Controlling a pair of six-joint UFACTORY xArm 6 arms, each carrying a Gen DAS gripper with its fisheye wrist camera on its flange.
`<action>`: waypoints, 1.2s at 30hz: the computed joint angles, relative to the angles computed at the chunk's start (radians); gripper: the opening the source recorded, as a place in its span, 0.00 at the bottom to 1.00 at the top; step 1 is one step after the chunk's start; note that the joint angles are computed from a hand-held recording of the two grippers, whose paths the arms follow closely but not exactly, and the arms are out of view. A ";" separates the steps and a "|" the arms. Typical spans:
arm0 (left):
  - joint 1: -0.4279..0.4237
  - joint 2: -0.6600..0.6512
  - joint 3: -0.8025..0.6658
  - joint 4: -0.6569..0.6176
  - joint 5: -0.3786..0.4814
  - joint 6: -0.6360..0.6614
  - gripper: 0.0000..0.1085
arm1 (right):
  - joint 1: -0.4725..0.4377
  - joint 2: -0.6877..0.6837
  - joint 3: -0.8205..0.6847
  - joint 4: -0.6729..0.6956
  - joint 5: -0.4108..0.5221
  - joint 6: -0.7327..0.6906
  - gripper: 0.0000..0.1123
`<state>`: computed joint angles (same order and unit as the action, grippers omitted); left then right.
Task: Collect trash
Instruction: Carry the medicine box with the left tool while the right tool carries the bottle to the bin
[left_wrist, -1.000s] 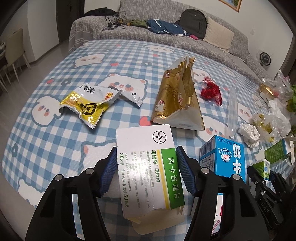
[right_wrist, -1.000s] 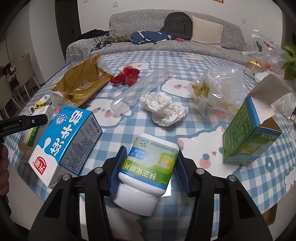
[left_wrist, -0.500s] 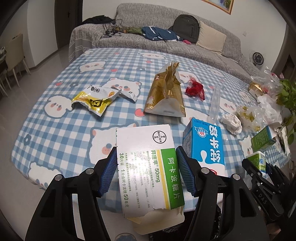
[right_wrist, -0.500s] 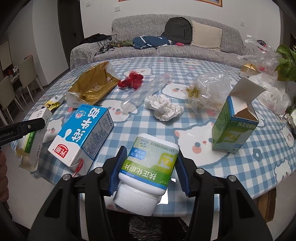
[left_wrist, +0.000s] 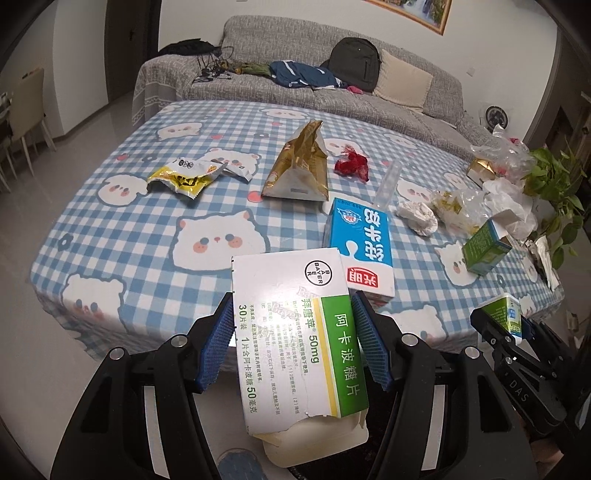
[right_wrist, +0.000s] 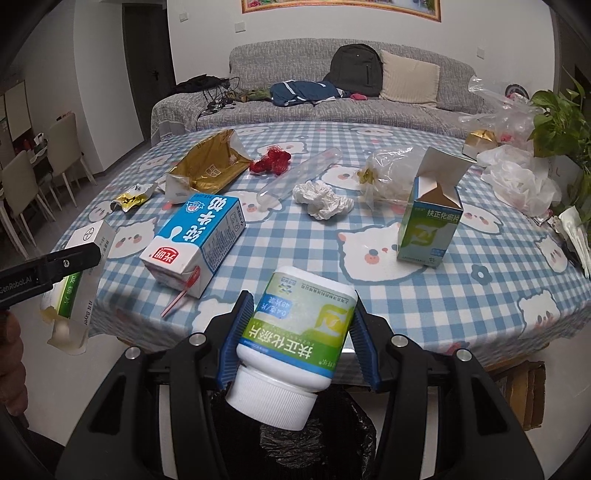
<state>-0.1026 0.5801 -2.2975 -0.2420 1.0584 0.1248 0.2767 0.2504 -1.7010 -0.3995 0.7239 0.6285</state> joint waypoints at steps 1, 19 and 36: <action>-0.004 -0.044 0.072 -0.002 -0.030 0.007 0.57 | 0.001 -0.022 0.029 -0.005 -0.008 0.008 0.44; -0.028 -0.441 0.770 -0.044 -0.333 0.093 0.57 | 0.045 -0.218 0.354 -0.057 -0.089 0.095 0.44; -0.029 -0.503 1.111 -0.101 -0.524 0.134 0.57 | 0.076 -0.154 0.496 0.004 -0.166 0.087 0.44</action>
